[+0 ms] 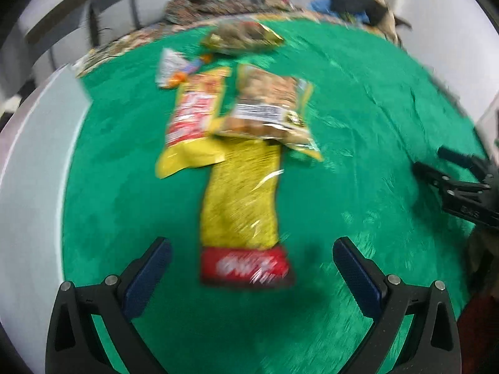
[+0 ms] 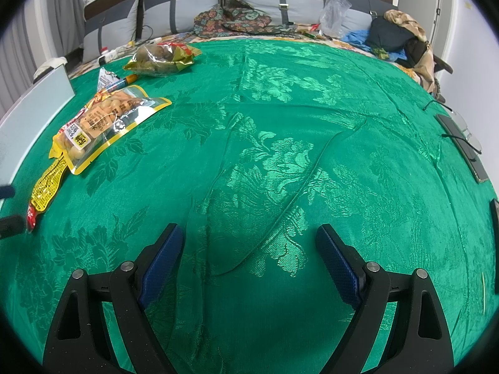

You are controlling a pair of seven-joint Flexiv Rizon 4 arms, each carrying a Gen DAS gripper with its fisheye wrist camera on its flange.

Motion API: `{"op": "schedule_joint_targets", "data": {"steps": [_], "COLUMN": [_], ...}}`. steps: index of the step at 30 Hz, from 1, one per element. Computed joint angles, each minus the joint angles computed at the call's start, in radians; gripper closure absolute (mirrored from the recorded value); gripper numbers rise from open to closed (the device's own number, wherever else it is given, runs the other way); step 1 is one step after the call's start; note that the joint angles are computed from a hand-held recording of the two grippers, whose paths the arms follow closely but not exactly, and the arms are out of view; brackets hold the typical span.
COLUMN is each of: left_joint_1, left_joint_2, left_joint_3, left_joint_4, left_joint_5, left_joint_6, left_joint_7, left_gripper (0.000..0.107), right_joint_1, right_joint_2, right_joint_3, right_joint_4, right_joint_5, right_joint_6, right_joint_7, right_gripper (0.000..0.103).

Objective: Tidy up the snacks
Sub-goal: 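Lower the left tool onto the long yellow-red sausage pack and close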

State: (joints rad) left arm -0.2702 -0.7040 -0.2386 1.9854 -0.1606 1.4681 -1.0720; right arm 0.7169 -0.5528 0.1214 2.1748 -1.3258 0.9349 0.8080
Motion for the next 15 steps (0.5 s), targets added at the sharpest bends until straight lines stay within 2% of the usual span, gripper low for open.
{"op": "schedule_joint_targets", "data": {"steps": [3, 4, 6, 8, 9, 11, 13, 15], "left_joint_1": [-0.113, -0.12, -0.091, -0.082, -0.083, -0.084, -0.016, 0.069], "left_joint_2": [-0.036, -0.047, -0.061, -0.071, -0.072, -0.069, -0.052, -0.033], "left_joint_3": [0.11, 0.119, 0.084, 0.079, 0.08, 0.087, 0.023, -0.058], "left_joint_4": [-0.086, -0.105, -0.114, -0.122, -0.123, -0.115, -0.078, -0.022], "left_joint_5": [0.013, 0.019, -0.014, -0.017, -0.015, -0.003, -0.02, -0.058], "left_joint_6": [-0.056, -0.068, -0.069, -0.055, -0.044, -0.014, -0.005, 0.007], "left_joint_7": [-0.073, -0.104, -0.119, -0.138, -0.146, -0.159, -0.148, -0.139], "left_gripper": [0.007, 0.007, 0.007, 0.013, 0.018, 0.051, 0.062, 0.066], "right_joint_1": [0.0, 0.0, 0.0, -0.001, -0.001, -0.002, -0.001, 0.0], "right_joint_2": [0.0, 0.0, 0.0, 0.0, 0.0, 0.0, 0.0, -0.001], "right_joint_3": [0.0, 0.0, 0.0, 0.0, 0.0, 0.0, 0.0, 0.001], "right_joint_4": [0.0, 0.0, 0.0, 0.001, 0.0, 0.001, 0.0, -0.001], "right_joint_5": [-0.001, -0.001, -0.001, -0.002, -0.003, -0.004, -0.002, -0.001], "right_joint_6": [0.0, 0.0, 0.0, 0.001, 0.001, 0.002, 0.001, 0.0], "right_joint_7": [0.001, 0.001, 0.001, 0.001, 0.002, 0.003, 0.001, 0.001], "right_gripper": [0.013, 0.013, 0.013, 0.013, 0.013, 0.012, 0.012, 0.012]}}
